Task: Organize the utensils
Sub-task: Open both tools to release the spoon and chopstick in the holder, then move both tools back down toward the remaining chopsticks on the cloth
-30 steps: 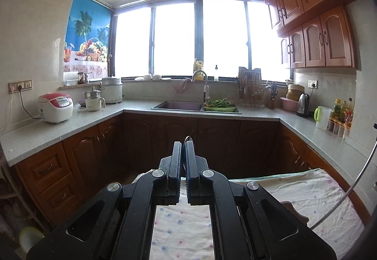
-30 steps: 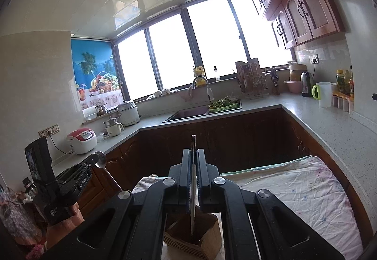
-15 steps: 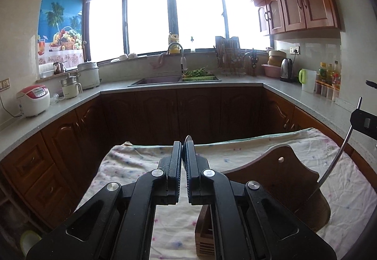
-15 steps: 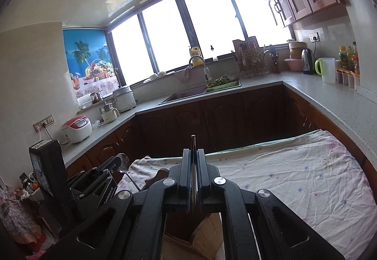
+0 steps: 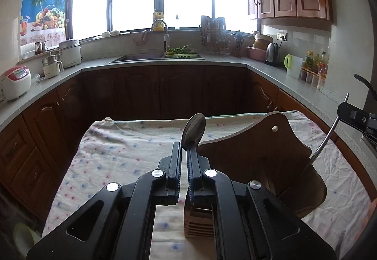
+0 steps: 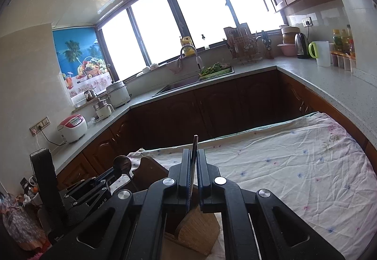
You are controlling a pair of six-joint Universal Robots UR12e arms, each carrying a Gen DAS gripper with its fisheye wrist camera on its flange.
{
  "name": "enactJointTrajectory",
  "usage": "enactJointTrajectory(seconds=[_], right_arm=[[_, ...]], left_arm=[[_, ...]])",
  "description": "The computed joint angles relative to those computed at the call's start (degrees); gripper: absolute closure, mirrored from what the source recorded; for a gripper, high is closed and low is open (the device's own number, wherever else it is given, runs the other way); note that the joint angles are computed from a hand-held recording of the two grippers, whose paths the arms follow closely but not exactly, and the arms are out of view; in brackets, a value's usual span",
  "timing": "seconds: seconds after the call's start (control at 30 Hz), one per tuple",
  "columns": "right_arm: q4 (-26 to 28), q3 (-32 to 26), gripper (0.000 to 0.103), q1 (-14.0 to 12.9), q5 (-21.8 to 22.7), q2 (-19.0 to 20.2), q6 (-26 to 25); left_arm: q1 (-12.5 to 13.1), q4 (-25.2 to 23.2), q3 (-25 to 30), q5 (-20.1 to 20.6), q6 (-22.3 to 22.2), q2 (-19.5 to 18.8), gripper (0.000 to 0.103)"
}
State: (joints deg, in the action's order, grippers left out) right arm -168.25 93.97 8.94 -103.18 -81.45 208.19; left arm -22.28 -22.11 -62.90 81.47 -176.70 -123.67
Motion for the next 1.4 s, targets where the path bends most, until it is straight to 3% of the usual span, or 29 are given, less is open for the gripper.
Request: enactJointTrajectory(seconds=[0.37, 0.43, 0.47, 0.57, 0.73, 0.8, 0.87, 1.03, 1.4], right_arm=[[0.66, 0.18, 0.097, -0.29, 0.78, -0.12, 0.83], [0.71, 0.26, 0.093, -0.36, 1.2, -0.17, 1.03], [0.97, 0.31, 0.091, -0.45, 1.61, -0.26, 1.22], [0.79, 0.63, 0.074, -0.46, 2.48, -0.52, 1.34], [0.18, 1.52, 0.063, -0.16, 2.72, -1.32, 1.8], [-0.22, 2.05, 0.05, 0.01, 2.56, -1.84, 2.14], [-1.49, 2.88, 0.026, 0.19, 2.28, -2.43, 2.52], [-3.12, 5.07, 0.008, 0.85, 1.66, -4.28, 3.9], [-0.48, 10.71, 0.002, 2.97, 0.89, -9.62, 6.94]], left_arm=[[0.05, -0.8, 0.0, -0.25, -0.36, 0.28, 0.098], [0.12, -1.15, -0.04, -0.45, -0.46, 0.45, 0.095], [0.14, -1.16, -0.19, -0.36, -0.56, 0.6, 0.089], [0.14, 0.08, -1.23, 0.24, -0.79, 1.27, 0.066], [0.41, 1.61, -3.43, 0.6, -1.24, 2.73, 0.04], [0.63, 1.78, -4.42, 0.84, -1.72, 3.44, 0.03], [0.97, 1.78, -5.51, 0.79, -2.68, 4.27, 0.023], [2.05, 1.84, -9.31, -0.73, -4.27, 7.0, 0.02], [3.12, 1.08, -18.2, -3.03, -5.16, 13.38, 0.012]])
